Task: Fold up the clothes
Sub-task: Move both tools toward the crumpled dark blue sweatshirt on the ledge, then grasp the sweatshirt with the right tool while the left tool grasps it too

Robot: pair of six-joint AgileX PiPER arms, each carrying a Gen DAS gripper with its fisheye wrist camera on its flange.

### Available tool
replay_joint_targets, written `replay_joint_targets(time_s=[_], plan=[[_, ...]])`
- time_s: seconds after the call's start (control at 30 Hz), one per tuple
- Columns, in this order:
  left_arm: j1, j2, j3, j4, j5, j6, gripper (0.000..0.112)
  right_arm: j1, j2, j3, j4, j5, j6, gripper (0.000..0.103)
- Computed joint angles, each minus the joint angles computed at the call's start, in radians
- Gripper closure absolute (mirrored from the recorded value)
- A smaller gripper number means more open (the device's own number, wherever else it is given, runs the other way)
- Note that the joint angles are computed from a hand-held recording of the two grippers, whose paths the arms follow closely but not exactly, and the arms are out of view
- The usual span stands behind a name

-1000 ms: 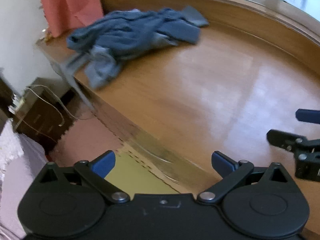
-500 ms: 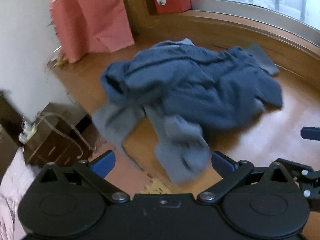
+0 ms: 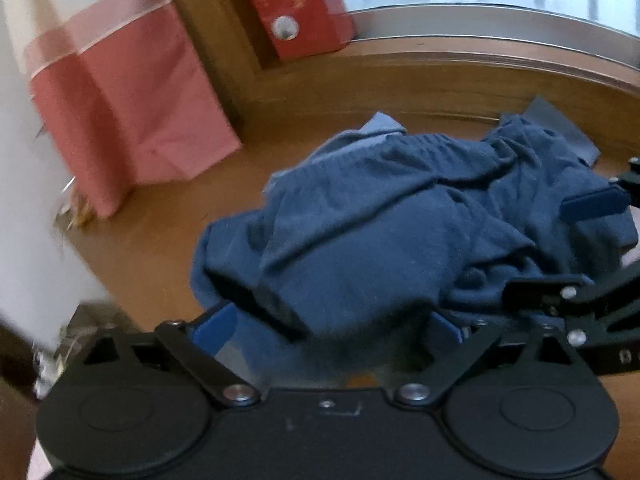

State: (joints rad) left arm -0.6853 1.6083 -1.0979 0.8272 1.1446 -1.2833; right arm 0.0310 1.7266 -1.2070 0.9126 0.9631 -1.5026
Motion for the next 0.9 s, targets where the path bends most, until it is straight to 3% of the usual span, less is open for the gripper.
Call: replay_joint_targets(time_s=[0.07,0.17,0.2,0.3,0.37,0.43,0.47,0.5,0.67,0.9], plan=[[0.074,-0.03,0.025,-0.035,-0.102,0.064,0.028,0.037,0.019,-0.014,-0.017,-0.047,0.079,0.022],[0.219,-0.115,0.092,-0.169,-0.324,0.215,0.047,0.086,0.026,-0.012,-0.045,-0.118,0.225,0.022],[0.266,-0.131,0.11,-0.22,-0.383,0.28,0.049,0.101,0.028,-0.011,-0.058,-0.137,0.271,0.021],[0.331,-0.16,0.146,-0.282,-0.485,0.408,0.063,0.132,0.009,0.029,-0.038,-0.205,0.304,0.024],[0.344,-0.172,0.153,-0.303,-0.515,0.476,0.074,0.149,-0.022,0.083,0.003,-0.246,0.277,0.04],[0.366,-0.186,0.153,-0.352,-0.542,0.566,0.08,0.172,-0.063,0.131,0.026,-0.27,0.272,0.076],[0.382,-0.195,0.153,-0.387,-0.553,0.619,0.084,0.193,-0.082,0.148,0.027,-0.296,0.293,0.078],[0.401,-0.206,0.154,-0.431,-0.568,0.675,0.086,0.217,-0.103,0.169,0.023,-0.335,0.31,0.086],[0.434,-0.264,0.15,-0.539,-0.601,0.824,0.093,0.234,-0.204,0.235,0.095,-0.379,0.34,0.094],[0.314,-0.319,0.054,-0.476,-0.568,0.858,0.093,0.136,-0.371,0.28,0.198,-0.315,0.279,0.1]])
